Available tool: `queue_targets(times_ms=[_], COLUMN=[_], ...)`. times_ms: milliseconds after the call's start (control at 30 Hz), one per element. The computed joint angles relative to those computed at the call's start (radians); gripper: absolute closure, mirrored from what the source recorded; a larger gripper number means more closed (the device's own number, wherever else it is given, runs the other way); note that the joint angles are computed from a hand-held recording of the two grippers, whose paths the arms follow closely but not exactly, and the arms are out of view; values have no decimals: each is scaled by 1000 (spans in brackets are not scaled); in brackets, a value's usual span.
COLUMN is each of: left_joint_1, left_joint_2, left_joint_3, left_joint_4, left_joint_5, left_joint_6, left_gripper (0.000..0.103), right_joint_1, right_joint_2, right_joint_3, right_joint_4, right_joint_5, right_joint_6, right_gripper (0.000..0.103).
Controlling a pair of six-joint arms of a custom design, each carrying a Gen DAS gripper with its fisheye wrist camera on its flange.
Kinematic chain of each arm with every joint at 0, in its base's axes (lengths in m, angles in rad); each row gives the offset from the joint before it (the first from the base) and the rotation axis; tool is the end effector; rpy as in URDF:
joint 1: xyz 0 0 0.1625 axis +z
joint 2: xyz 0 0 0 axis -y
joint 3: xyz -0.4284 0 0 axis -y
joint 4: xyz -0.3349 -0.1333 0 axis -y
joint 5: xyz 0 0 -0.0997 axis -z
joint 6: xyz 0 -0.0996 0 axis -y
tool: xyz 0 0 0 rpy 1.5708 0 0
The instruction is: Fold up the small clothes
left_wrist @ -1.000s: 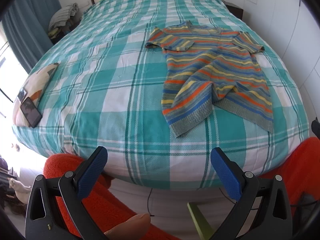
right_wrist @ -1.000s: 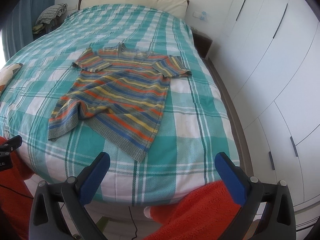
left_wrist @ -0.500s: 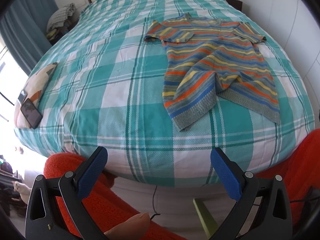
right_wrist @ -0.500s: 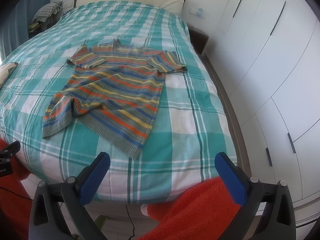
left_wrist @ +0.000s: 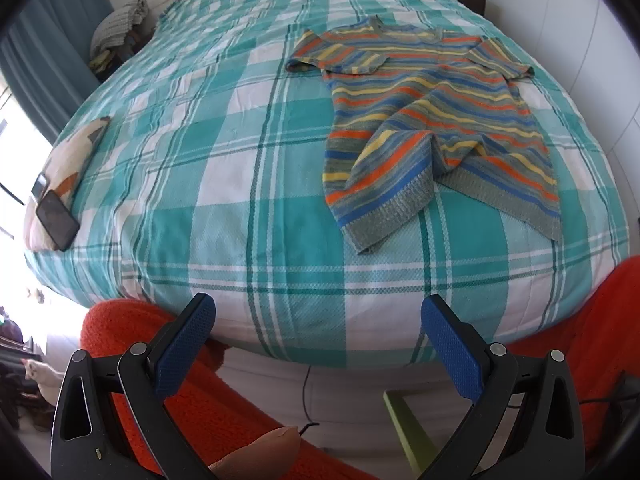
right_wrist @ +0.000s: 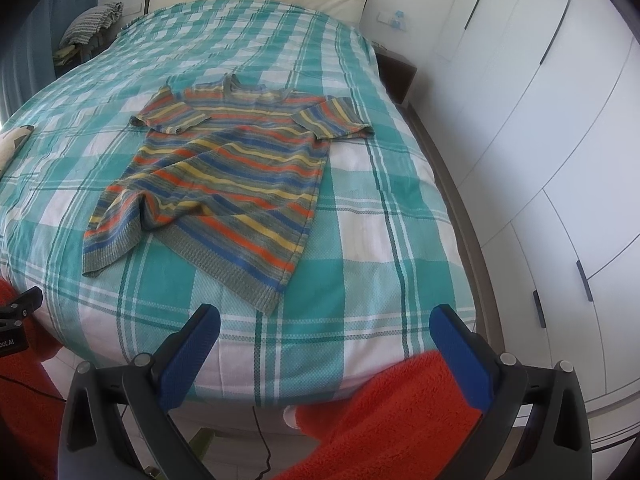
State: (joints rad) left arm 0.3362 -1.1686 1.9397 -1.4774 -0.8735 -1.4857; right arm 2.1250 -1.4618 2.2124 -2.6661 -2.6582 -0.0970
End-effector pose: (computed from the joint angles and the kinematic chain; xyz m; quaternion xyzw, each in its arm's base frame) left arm -0.3262 -0.3230 0.1979 0.0351 0.8646 -0.2210 0.4499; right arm 0.2494 -0.3172 0.3501 0.1856 -0.8272 0.2584 0.4631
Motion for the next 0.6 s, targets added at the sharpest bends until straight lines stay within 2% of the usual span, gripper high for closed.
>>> queue_targets(times_ms=[100, 167, 200, 267, 333, 467, 533, 600], left_joint_1=[23, 77, 118, 209, 276, 329, 346, 346], left_joint_2=[-24, -59, -86, -145, -184, -128, -63, -6], left_joint_3=[38, 87, 116, 187, 250, 287, 262, 215], left_joint_4=[-74, -163, -223, -393, -567, -815, -853, -790], left_joint_5=[5, -4, -24, -69, -97, -96, -91, -38], left_joint_6=[36, 52, 47, 67, 106, 223, 264, 261], left_gripper=[0, 0, 0, 1, 2, 2, 3, 5], right_joint_1=[-9, -35, -61, -135, -230, -431, -491, -533], right_joint_2=[1, -3, -14, -56, -101, -125, -78, -8], right_joint_3=[5, 11, 11, 7, -5, -35, -35, -27], right_joint_4=[-21, -85, -116, -140, -107, 57, 72, 33], right_joint_5=[7, 37, 77, 197, 346, 659, 748, 808], right_joint_6=[-19, -76, -103, -116, -83, 37, 46, 37], right_gripper=[0, 0, 0, 0, 0, 0, 1, 15])
